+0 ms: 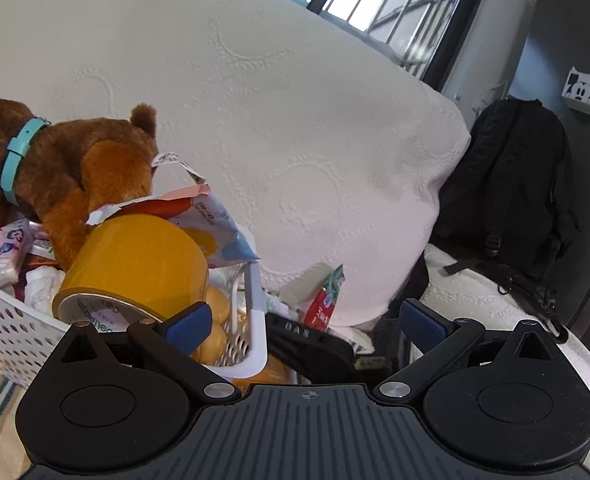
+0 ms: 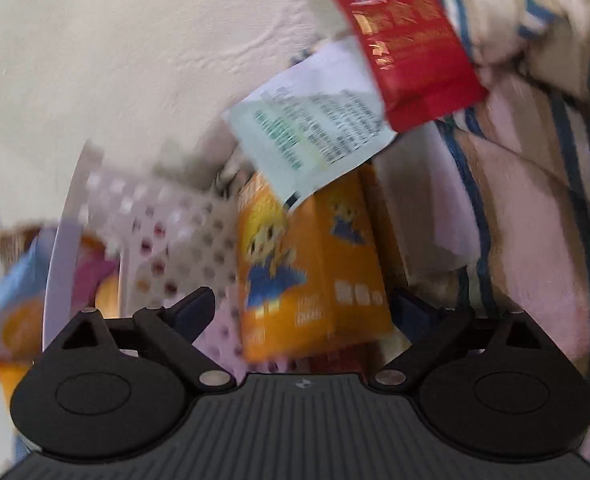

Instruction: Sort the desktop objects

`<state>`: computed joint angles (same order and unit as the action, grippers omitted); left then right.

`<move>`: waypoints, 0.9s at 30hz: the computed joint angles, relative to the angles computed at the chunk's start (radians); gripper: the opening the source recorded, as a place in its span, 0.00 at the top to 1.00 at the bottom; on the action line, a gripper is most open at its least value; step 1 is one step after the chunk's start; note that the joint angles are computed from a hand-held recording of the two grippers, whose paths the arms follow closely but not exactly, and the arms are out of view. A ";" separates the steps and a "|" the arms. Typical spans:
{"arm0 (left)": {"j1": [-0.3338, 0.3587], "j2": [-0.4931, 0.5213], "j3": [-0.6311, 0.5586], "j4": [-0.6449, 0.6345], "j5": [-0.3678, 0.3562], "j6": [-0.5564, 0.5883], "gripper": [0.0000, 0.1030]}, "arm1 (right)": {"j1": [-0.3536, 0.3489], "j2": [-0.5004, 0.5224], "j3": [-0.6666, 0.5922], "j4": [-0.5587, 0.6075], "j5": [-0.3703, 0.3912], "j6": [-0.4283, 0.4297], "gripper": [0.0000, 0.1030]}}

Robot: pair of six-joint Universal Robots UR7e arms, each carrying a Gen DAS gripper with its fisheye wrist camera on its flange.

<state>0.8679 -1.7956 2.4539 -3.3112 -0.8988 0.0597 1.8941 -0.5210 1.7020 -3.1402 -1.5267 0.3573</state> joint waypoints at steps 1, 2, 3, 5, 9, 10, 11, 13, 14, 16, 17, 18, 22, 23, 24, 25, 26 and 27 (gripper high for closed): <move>0.000 0.000 0.001 -0.003 0.000 0.007 0.00 | 0.015 0.003 -0.003 -0.003 -0.048 0.013 0.24; 0.000 0.001 0.001 -0.007 0.001 0.013 0.00 | 0.026 0.004 0.002 -0.017 -0.073 0.004 0.24; -0.002 0.002 0.001 -0.010 0.004 0.017 0.00 | 0.039 -0.001 0.015 -0.039 -0.101 -0.005 0.25; -0.005 0.001 0.003 -0.013 0.010 0.022 0.00 | 0.058 -0.027 0.062 -0.082 -0.143 -0.014 0.34; -0.011 -0.007 0.006 -0.010 0.014 0.023 0.00 | 0.078 -0.141 0.255 -0.236 -0.176 -0.132 0.45; -0.016 -0.005 0.008 -0.012 0.024 0.024 0.00 | 0.087 -0.173 0.305 -0.259 -0.206 -0.174 0.45; -0.022 -0.002 0.009 -0.013 0.036 0.024 0.00 | 0.095 -0.200 0.344 -0.259 -0.243 -0.207 0.46; -0.037 0.008 0.014 -0.017 0.069 0.025 0.00 | 0.074 -0.250 0.428 -0.257 -0.241 -0.230 0.47; -0.046 0.011 0.017 -0.011 0.087 0.025 0.00 | 0.044 -0.284 0.482 -0.286 -0.183 -0.229 0.47; -0.065 0.003 0.022 0.051 0.108 0.025 0.00 | 0.031 -0.351 0.571 -0.323 -0.141 -0.231 0.47; -0.074 -0.004 0.023 0.095 0.113 0.025 0.00 | 0.056 -0.358 0.609 -0.387 -0.182 -0.270 0.47; -0.086 -0.005 0.029 0.121 0.121 0.031 0.00 | 0.101 -0.331 0.619 -0.464 -0.259 -0.324 0.47; -0.141 0.045 0.061 0.120 0.181 0.084 0.00 | 0.253 -0.202 0.655 -0.769 -0.534 -0.531 0.47; -0.155 0.050 0.072 0.114 0.190 0.111 0.00 | 0.278 -0.166 0.645 -0.815 -0.571 -0.583 0.47; -0.172 0.049 0.082 0.115 0.203 0.135 0.00 | 0.294 -0.146 0.626 -0.820 -0.595 -0.608 0.47; -0.189 0.042 0.092 0.124 0.215 0.153 0.00 | 0.305 -0.128 0.616 -0.836 -0.613 -0.629 0.47; -0.204 0.027 0.098 0.147 0.221 0.156 0.00 | 0.314 -0.107 0.601 -0.855 -0.632 -0.657 0.47; -0.215 0.005 0.100 0.194 0.223 0.139 0.00 | 0.328 -0.083 0.590 -0.880 -0.655 -0.691 0.47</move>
